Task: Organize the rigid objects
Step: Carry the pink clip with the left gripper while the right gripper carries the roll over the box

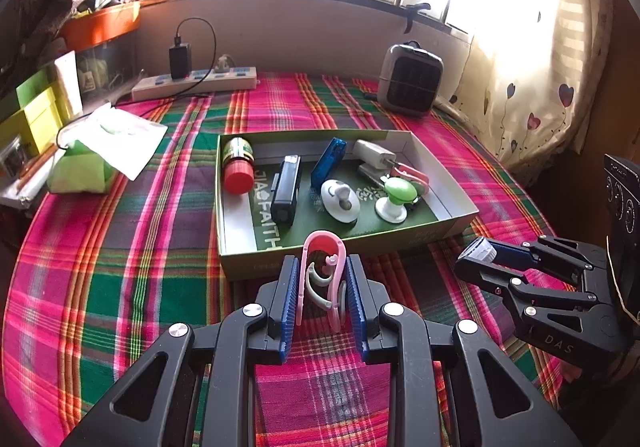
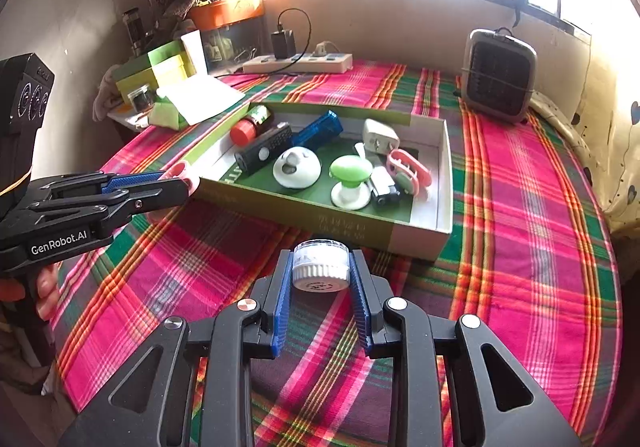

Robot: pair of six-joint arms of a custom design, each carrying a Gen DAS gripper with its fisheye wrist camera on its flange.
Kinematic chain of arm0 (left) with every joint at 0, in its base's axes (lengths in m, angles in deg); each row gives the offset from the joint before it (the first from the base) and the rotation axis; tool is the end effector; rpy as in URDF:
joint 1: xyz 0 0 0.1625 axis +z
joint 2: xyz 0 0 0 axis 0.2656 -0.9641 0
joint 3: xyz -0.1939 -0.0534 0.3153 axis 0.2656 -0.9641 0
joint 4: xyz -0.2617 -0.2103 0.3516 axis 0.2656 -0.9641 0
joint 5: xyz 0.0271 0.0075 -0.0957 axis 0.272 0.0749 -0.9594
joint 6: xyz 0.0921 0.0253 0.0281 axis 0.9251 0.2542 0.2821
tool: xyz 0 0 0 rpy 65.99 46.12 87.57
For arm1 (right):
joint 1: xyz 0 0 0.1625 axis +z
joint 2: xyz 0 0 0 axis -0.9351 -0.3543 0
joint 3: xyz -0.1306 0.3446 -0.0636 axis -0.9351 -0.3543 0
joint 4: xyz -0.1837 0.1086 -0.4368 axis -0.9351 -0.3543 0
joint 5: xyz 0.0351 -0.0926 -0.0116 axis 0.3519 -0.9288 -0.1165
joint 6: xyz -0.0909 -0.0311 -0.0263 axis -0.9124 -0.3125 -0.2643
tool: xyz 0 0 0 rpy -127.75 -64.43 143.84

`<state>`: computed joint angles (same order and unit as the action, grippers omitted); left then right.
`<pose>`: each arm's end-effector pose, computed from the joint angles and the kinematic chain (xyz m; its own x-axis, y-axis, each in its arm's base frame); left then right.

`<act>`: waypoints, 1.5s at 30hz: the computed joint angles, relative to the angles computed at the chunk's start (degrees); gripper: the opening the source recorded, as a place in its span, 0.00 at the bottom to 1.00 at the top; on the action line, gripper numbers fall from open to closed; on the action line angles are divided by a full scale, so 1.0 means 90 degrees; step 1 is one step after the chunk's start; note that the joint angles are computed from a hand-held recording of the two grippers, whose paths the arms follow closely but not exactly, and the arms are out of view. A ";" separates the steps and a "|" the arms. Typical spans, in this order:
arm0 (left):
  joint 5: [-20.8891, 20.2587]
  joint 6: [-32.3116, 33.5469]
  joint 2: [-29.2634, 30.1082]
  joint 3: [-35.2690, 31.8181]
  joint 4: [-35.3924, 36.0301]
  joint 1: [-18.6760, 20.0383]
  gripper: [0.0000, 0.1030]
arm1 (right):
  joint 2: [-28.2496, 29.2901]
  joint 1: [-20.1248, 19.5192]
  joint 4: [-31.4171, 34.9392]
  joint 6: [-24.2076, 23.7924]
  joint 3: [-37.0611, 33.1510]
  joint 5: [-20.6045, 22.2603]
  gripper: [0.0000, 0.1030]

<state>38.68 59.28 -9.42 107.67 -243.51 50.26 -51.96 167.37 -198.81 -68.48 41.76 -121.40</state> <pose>-0.0597 -0.6062 0.1532 -0.7991 0.0947 -0.5937 0.4755 0.7040 -0.5276 0.1974 -0.6338 -0.0065 -0.6624 -0.5080 0.5505 -0.7238 0.6235 -0.2956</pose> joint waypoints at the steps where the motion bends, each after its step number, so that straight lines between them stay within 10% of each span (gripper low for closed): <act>1: -0.0002 0.0013 -0.0004 -0.0008 -0.0002 -0.0008 0.22 | -0.0014 0.0003 -0.0004 0.0003 -0.0006 0.0020 0.28; 45: -0.0454 0.0040 0.0831 -0.1273 0.0693 0.0265 0.22 | 0.0865 -0.0002 0.1091 0.0544 -0.2091 0.0212 0.28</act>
<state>34.59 59.64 -1.94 96.21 -237.28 52.64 -44.18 167.35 -188.99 -63.58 22.93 -119.49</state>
